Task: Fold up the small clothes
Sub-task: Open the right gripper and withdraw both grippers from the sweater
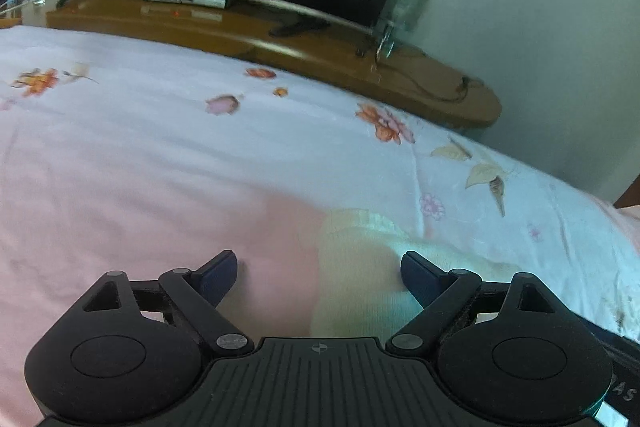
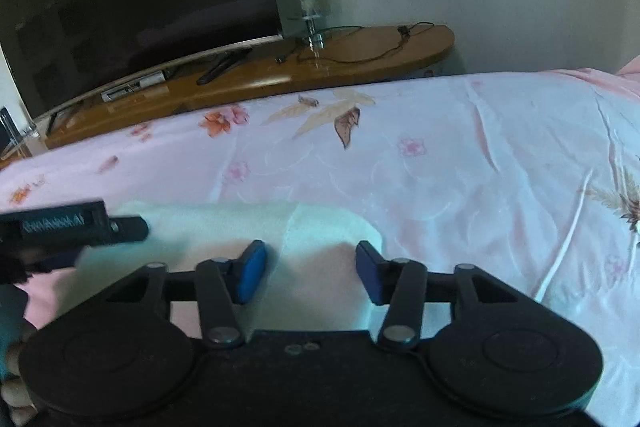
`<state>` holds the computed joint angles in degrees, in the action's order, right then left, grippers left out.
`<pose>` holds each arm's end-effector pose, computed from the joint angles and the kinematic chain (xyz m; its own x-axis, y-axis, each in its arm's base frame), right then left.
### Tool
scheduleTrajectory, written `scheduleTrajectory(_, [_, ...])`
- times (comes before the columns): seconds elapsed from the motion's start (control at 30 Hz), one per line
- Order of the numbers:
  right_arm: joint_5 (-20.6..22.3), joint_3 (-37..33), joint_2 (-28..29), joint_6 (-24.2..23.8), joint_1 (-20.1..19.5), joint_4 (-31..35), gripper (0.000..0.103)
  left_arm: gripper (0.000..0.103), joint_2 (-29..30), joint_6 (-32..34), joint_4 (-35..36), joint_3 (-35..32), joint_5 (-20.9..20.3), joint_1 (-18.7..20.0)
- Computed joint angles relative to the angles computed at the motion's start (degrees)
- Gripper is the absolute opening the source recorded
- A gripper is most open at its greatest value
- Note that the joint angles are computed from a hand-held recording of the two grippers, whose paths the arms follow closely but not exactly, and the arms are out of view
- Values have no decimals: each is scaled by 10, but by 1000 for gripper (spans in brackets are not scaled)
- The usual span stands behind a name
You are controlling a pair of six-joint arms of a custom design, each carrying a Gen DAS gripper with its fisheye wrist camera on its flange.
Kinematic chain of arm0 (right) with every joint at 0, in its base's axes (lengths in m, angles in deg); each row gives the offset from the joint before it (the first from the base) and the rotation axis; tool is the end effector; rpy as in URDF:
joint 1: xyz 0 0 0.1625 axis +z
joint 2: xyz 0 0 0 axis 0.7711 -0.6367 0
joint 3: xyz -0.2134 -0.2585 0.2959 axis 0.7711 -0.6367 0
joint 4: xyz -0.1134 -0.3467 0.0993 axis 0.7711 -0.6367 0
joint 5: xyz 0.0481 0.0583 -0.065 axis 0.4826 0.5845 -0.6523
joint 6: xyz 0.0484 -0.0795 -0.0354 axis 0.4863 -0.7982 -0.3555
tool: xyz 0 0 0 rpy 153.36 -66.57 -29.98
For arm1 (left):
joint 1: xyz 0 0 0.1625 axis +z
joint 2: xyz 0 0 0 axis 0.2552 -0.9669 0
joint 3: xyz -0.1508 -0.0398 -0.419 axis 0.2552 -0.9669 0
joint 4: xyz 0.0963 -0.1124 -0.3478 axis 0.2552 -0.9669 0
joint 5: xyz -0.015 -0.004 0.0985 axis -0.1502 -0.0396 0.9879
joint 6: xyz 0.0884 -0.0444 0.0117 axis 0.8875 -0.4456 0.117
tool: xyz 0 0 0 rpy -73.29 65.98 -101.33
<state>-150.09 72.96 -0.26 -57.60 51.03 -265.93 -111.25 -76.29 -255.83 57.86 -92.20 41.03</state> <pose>0.2095 -0.6274 0.1962 -0.7858 -0.0074 0.6184 -0.4841 0.6296 -0.6076 -0.2205 -0.6908 0.1919 -0.8741 -0.1097 -0.4731 0.2639 0.7106 -0.6523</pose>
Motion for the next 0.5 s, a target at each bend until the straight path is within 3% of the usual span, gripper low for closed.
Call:
scheduleTrajectory(0.1, [-4, 40, -17, -22, 19, -35, 44, 89, -39, 25, -36, 64, 1, -13])
scheduleTrajectory(0.33, [4, 146, -50, -20, 55, -84, 44, 89, -111, -2, -49, 203, 0, -47])
scheduleTrajectory(0.4, [-18, 162, -42, -36, 59, -94, 44, 89, -117, -28, -34, 216, -4, -47])
scheduleTrajectory(0.5, [-73, 162, -18, -65, 51, -105, 42, 89, -111, -4, -15, 218, 9, -56])
